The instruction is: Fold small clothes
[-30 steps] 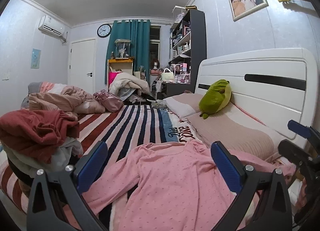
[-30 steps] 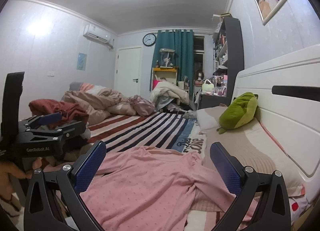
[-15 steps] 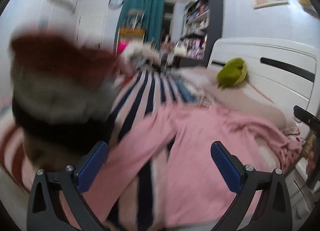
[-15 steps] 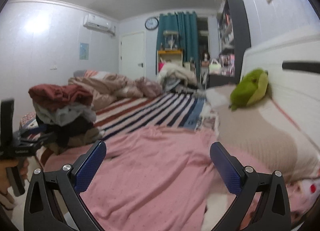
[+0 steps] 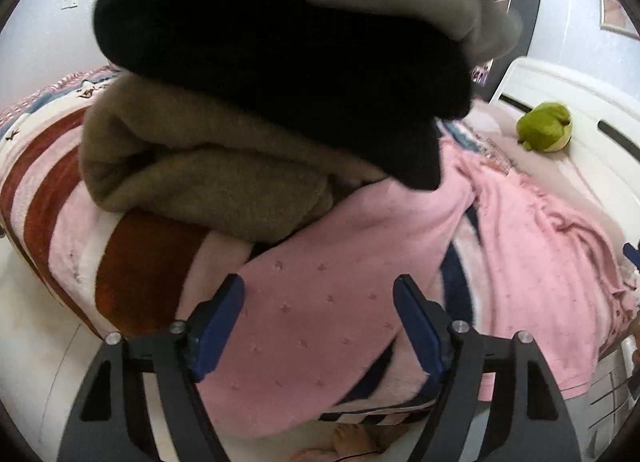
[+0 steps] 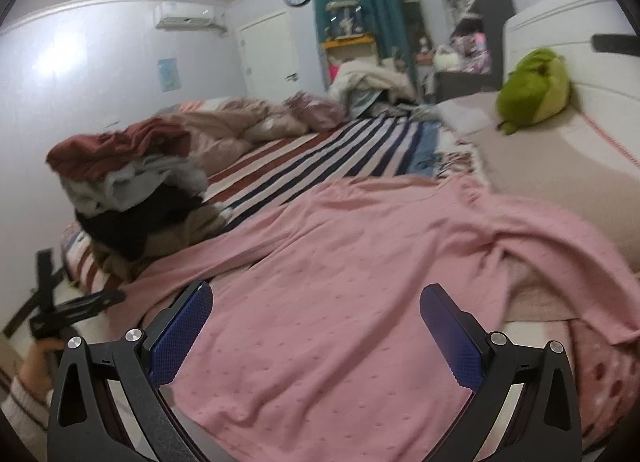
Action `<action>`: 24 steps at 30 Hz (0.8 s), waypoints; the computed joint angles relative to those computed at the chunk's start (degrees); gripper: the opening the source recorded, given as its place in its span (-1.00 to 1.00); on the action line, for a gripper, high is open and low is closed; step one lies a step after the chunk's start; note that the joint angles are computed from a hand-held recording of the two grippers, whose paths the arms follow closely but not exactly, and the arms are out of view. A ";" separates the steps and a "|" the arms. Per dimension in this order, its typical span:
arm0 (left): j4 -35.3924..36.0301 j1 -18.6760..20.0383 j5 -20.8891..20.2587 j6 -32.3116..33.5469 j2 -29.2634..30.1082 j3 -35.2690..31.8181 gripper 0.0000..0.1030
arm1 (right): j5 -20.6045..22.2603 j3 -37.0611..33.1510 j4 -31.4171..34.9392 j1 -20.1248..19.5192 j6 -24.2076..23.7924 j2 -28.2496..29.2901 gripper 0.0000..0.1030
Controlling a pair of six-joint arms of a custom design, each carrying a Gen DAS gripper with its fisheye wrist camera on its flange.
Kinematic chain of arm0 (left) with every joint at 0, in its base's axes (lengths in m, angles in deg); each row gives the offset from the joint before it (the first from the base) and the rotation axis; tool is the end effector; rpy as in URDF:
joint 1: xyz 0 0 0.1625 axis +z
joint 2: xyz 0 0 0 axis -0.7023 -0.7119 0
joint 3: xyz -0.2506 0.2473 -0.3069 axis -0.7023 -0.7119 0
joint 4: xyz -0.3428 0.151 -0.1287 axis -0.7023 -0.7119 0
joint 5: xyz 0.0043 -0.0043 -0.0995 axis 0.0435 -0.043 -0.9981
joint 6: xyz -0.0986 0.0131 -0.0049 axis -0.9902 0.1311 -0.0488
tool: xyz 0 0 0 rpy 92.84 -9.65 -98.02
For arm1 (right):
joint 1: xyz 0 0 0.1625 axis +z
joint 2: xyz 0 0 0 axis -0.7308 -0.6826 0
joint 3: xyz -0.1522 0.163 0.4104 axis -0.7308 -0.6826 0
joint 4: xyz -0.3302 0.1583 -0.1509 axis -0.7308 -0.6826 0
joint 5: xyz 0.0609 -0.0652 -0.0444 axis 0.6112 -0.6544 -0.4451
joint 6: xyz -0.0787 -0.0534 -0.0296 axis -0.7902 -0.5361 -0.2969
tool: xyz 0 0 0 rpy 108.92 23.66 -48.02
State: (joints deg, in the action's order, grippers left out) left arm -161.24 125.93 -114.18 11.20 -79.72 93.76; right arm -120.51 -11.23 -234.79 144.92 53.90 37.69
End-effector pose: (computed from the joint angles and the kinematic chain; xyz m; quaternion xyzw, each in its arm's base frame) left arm 0.0580 -0.8207 0.2731 0.0957 0.8662 -0.4163 0.2594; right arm 0.2242 -0.7793 0.0889 0.2687 -0.8431 0.4279 0.1840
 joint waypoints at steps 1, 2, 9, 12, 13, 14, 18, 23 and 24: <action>1.19 0.19 0.18 -0.20 0.66 -1.23 0.26 | -0.32 -0.84 1.66 0.07 -0.40 0.44 1.00; 2.04 0.42 0.37 -0.39 1.23 -2.14 0.13 | -1.51 -1.93 3.48 0.20 -0.93 1.03 1.00; 4.40 -0.21 1.50 -0.78 2.57 -4.62 -0.94 | -3.20 -4.39 8.18 0.14 -1.02 2.65 0.85; 3.97 -1.04 1.42 -0.06 2.30 -3.77 -0.95 | -2.69 -4.21 7.82 -0.09 -0.65 2.44 0.85; 3.60 -1.34 0.74 -0.22 2.05 -3.30 -0.95 | -2.28 -3.76 7.39 -0.25 -0.52 2.12 0.85; 2.80 -1.79 0.39 -0.07 1.79 -2.68 -0.95 | -2.04 -3.40 6.99 -0.27 -0.29 1.91 0.85; -1.53 -4.31 -0.24 2.68 1.24 -0.69 -0.95 | 0.15 -0.70 5.18 -0.98 0.90 0.03 0.86; -4.37 -8.22 -2.34 6.99 2.86 -1.90 -0.95 | 3.98 3.65 1.99 -2.64 1.95 -2.83 0.86; -3.92 -9.02 -3.65 7.12 3.48 -2.58 -0.95 | 4.43 4.50 1.27 -2.93 1.95 -3.38 0.86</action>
State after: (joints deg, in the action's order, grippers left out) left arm -165.16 116.92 -117.83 18.32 -76.24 91.19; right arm -116.08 -6.73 -233.52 141.98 55.85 34.31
